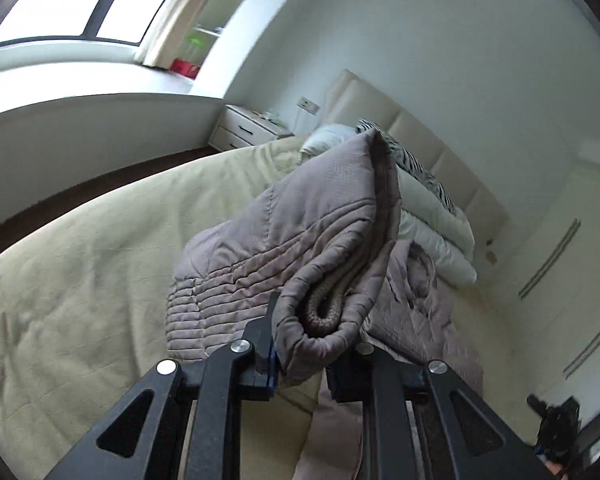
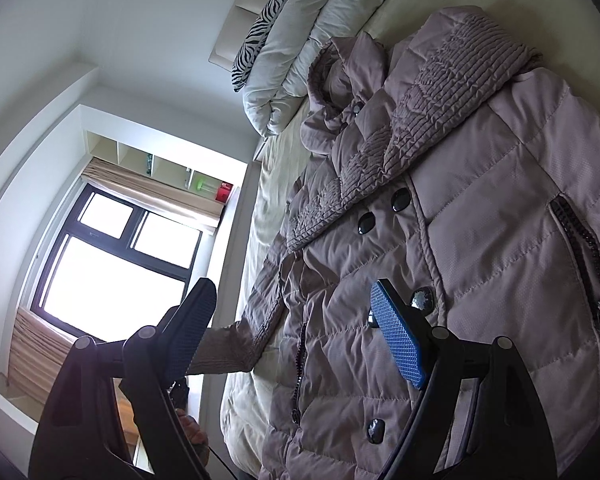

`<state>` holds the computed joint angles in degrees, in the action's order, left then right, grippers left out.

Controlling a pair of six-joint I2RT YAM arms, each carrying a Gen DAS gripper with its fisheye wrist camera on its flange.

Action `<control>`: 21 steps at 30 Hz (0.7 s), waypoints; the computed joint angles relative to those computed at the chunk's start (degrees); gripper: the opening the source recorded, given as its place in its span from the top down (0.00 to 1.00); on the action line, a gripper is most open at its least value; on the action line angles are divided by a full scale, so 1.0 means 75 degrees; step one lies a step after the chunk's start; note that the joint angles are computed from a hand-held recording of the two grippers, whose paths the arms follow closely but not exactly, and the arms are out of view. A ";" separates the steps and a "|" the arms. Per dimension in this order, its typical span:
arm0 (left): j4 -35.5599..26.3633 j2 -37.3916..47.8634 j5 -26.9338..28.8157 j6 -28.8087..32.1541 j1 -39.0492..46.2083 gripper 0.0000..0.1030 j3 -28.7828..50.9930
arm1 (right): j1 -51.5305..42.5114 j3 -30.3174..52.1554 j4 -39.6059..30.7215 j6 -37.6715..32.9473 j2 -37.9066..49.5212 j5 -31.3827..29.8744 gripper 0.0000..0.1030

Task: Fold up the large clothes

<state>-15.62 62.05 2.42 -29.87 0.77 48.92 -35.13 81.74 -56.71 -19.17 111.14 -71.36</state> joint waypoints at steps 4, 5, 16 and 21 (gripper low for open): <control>-0.0014 0.1551 -0.1647 0.1070 -0.2742 0.81 0.0839 | 0.0032 0.0432 -0.0368 -0.0168 0.0455 -0.0030 0.23; 0.0009 0.1942 -0.1953 0.1236 -0.3211 0.81 0.1009 | 0.0061 0.0627 -0.0588 -0.0259 0.0630 -0.0011 0.23; -0.0028 0.3947 -0.3226 0.1859 -0.4872 0.81 0.1933 | 0.1274 0.2860 -0.2941 -0.1138 0.2217 -0.0113 0.24; -0.0104 0.4062 -0.3232 0.1865 -0.4873 0.80 0.2076 | 0.2253 0.2955 -0.2247 -0.0448 0.2014 0.0532 0.41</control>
